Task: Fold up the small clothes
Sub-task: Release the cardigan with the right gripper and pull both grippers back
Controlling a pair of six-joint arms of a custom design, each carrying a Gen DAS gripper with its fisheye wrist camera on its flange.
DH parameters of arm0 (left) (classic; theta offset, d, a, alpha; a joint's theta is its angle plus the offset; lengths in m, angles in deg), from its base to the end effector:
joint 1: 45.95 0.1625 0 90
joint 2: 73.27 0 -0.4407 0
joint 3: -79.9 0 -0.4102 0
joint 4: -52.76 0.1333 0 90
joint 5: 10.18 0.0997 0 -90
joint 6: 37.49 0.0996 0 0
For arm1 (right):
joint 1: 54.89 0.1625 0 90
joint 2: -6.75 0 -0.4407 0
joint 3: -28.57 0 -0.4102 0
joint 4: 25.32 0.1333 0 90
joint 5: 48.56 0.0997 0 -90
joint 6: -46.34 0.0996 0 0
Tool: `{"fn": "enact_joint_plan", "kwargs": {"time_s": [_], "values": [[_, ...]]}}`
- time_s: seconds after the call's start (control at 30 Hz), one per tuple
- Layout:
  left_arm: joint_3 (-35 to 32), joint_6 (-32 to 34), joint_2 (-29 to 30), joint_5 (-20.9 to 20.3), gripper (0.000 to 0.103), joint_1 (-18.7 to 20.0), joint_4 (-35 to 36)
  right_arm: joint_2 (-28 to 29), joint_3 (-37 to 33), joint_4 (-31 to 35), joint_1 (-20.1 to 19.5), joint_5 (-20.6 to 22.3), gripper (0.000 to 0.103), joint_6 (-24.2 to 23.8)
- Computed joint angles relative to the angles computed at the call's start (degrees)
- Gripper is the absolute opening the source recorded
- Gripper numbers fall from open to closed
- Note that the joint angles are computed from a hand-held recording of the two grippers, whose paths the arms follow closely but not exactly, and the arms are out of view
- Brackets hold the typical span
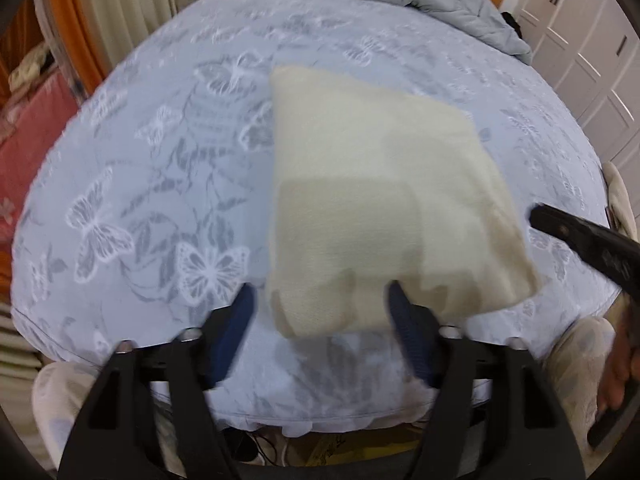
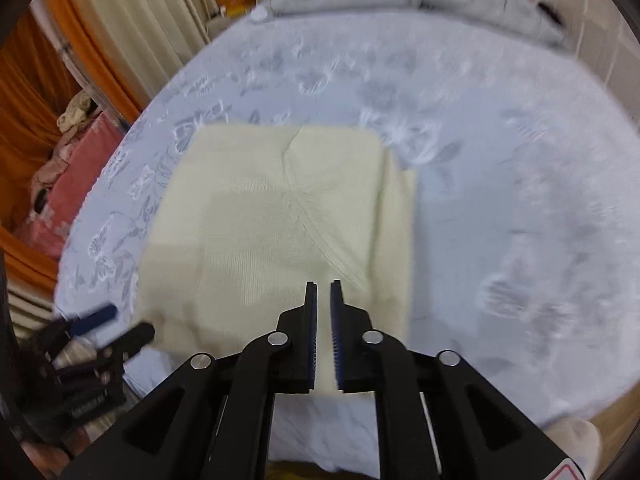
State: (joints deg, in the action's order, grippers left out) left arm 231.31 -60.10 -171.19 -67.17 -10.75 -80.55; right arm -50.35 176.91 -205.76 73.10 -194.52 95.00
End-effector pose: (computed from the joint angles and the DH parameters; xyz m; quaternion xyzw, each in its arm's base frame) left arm -0.1098 -0.3070 0.1695 0.2890 0.9106 -0.1106 0.2740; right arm 0.2428 -0.2284 0.0653 -0.0788 -0.8796 0.3174 0.3455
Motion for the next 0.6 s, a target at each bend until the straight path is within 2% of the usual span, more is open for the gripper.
{"fn": "enact_joint_plan", "kwargs": {"time_s": [0.03,0.07,0.17,0.2,0.27,0.3,0.37,0.4,0.6], "values": [[0.53,-1.22,-1.04,0.95,0.088,-1.99,0.93,-1.03,0.30,3.52,1.48,-0.96,0.010,3.89],[1.20,-2.95,-2.44,2.61,0.092,-4.82,2.34,-1.91,0.36,7.98,3.41,-1.72,0.011,8.87],[2.20,-5.77,-4.86,4.35,0.094,-10.74,5.48,-3.94,1.63,15.65,7.88,-2.18,0.025,20.97],[2.29,-6.73,-5.32,4.55,0.095,-12.24,6.73,-4.27,1.87,16.91,8.70,-2.23,0.030,23.38],[2.63,-9.40,-6.47,4.86,0.095,-15.58,9.37,-4.65,2.07,18.52,10.48,-1.92,0.035,27.13],[2.71,-10.28,-6.66,5.00,0.095,-16.40,9.99,-3.48,1.17,19.11,10.77,-1.98,0.041,28.13],[3.20,-13.07,-8.35,5.00,0.095,-19.06,12.44,-4.11,0.35,24.34,12.60,-2.35,0.049,31.85],[3.30,-13.97,-8.96,5.09,0.095,-20.03,13.55,-3.47,-0.10,24.35,12.70,-2.66,0.051,31.98],[3.67,-20.48,-12.89,5.91,0.095,-25.37,21.38,-3.44,-1.45,28.95,16.21,-2.47,0.053,37.25]]}}
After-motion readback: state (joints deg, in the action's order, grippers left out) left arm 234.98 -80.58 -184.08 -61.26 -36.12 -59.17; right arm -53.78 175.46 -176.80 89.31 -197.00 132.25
